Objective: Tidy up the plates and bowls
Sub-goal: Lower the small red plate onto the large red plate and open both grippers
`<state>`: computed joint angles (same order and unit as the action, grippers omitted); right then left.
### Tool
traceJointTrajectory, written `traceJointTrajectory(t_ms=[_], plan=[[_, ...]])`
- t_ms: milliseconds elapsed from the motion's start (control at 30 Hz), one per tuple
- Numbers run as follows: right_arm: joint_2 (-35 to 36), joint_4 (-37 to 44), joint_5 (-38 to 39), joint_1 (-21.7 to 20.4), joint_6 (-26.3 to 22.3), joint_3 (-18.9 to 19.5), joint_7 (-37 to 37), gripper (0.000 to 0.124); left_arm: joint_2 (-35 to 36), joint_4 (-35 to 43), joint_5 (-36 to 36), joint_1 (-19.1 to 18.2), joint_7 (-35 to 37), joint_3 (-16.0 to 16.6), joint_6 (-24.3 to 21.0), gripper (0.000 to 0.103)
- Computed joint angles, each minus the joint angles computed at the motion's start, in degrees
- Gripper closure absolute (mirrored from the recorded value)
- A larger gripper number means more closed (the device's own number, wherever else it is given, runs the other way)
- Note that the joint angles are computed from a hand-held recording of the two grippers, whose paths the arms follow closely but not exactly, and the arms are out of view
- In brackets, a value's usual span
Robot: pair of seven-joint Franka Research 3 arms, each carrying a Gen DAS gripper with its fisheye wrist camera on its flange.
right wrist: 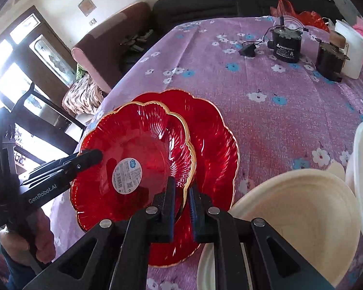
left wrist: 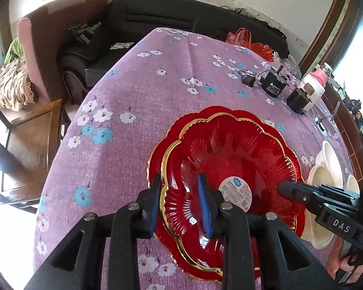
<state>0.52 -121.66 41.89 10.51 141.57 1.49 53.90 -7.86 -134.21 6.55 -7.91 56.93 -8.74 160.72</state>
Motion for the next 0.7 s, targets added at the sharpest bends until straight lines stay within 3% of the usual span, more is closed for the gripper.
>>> traceJointTrajectory(t_ms=[67,133,233,333,400,500,700], plan=[[0.26,0.17,-0.55,0.07,0.62,0.04,0.42,0.112,0.55,0.42,0.74,0.05,-0.22,-0.23,0.42,0.074],[0.25,0.15,-0.69,0.06,0.97,0.04,0.72,0.111,0.78,0.53,-0.50,-0.59,1.69,-0.04,0.88,0.061],[-0.23,-0.62,-0.86,0.18,1.91,0.11,0.62,0.110,0.79,0.73,-0.40,-0.75,1.61,-0.40,0.57,0.053],[-1.02,-1.31,-0.41,0.23,1.60,0.00,0.00,0.096,0.31,0.44,0.63,-0.70,0.45,-0.84,0.69,0.039],[-1.92,-2.08,0.64,0.34,1.50,-0.08,-1.44,0.075,-0.12,0.26,2.17,-0.52,-0.99,-1.26,0.66,0.036],[-3.32,-3.30,1.25,0.53,2.41,-0.30,-2.13,0.071,-1.01,0.09,3.10,-0.70,-2.01,-1.40,0.35,0.036],[-7.47,-5.35,12.03,-1.05,-5.11,-3.40,-9.45,0.071,-5.44,-2.94,1.23,-2.36,-2.25,-0.68,2.22,0.036]])
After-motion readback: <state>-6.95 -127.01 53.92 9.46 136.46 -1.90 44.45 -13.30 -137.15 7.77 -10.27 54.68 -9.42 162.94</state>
